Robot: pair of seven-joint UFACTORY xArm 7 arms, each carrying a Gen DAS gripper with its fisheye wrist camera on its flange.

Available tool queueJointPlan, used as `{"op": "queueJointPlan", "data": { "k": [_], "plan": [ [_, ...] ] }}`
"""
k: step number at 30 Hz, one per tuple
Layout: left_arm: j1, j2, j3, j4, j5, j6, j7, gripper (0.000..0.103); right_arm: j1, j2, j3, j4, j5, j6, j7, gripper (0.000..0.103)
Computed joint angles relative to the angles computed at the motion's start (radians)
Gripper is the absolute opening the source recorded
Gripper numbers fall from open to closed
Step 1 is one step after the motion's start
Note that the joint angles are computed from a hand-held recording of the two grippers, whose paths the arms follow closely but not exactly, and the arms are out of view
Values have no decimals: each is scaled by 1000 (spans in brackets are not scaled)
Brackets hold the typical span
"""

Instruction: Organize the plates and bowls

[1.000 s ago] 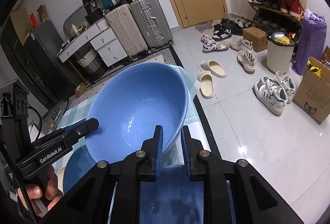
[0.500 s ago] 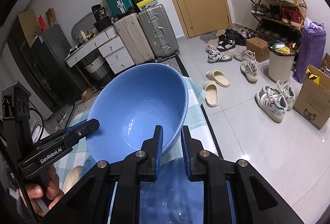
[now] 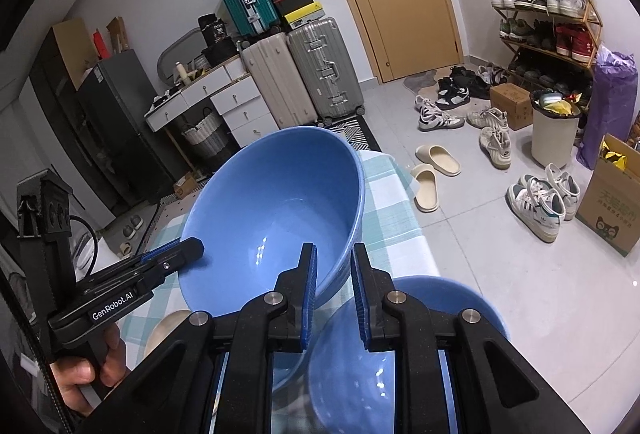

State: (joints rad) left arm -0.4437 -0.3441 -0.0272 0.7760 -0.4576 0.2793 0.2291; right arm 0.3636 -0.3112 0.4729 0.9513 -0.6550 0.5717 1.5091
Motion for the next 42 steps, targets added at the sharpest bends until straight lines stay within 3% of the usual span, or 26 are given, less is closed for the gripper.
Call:
{"op": "queueJointPlan", "data": {
  "k": [25, 42],
  "plan": [
    [25, -327, 38, -211, 101, 79, -84, 15, 83, 56, 36, 53, -75, 15, 88, 18],
    [25, -410, 47, -307, 140, 93, -113, 15, 123, 81, 21, 34, -90, -7, 129, 19]
  ]
}}
